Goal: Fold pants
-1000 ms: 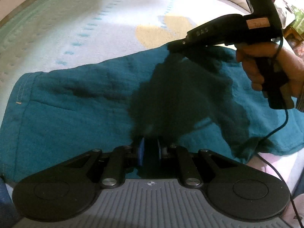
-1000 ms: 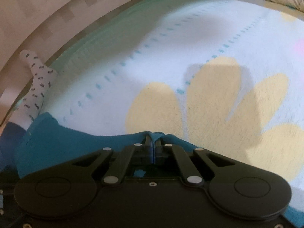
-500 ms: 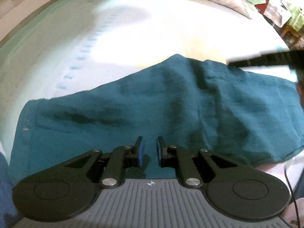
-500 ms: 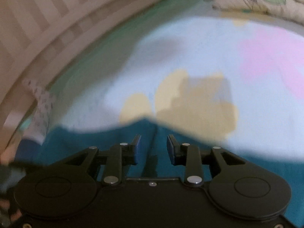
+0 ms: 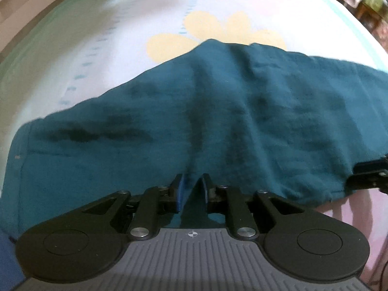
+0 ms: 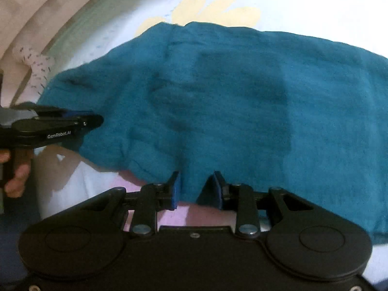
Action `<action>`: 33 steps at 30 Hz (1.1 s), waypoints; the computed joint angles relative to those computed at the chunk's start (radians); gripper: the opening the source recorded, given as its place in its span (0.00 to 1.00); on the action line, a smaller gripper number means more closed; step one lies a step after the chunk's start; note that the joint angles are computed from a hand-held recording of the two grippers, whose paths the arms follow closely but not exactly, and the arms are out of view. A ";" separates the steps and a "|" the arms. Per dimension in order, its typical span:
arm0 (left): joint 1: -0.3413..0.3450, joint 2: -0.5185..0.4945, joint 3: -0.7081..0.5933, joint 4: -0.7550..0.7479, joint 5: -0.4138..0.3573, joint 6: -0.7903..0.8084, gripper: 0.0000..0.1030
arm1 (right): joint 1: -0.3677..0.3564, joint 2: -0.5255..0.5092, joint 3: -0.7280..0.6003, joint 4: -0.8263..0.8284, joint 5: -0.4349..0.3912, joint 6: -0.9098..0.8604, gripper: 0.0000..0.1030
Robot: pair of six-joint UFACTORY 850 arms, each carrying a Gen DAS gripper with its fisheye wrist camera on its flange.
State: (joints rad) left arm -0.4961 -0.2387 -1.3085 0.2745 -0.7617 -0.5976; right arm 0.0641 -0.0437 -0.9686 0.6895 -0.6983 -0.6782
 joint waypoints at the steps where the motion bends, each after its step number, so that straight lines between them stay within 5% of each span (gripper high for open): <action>1: 0.001 -0.005 -0.008 0.003 -0.012 -0.014 0.16 | -0.008 0.013 0.008 0.002 0.012 0.001 0.40; 10: -0.023 -0.030 -0.088 -0.008 -0.039 -0.044 0.16 | -0.212 0.079 -0.026 0.038 0.074 0.046 0.40; 22: -0.109 -0.196 -0.335 -0.095 -0.049 0.030 0.16 | -0.515 -0.036 -0.166 -0.092 0.082 0.254 0.49; 29: -0.150 -0.309 -0.475 -0.195 -0.082 0.094 0.16 | -0.598 -0.120 -0.184 -0.238 0.107 0.354 0.50; 33: -0.160 -0.364 -0.528 -0.239 -0.098 0.107 0.16 | -0.641 -0.154 -0.183 -0.197 0.134 0.233 0.50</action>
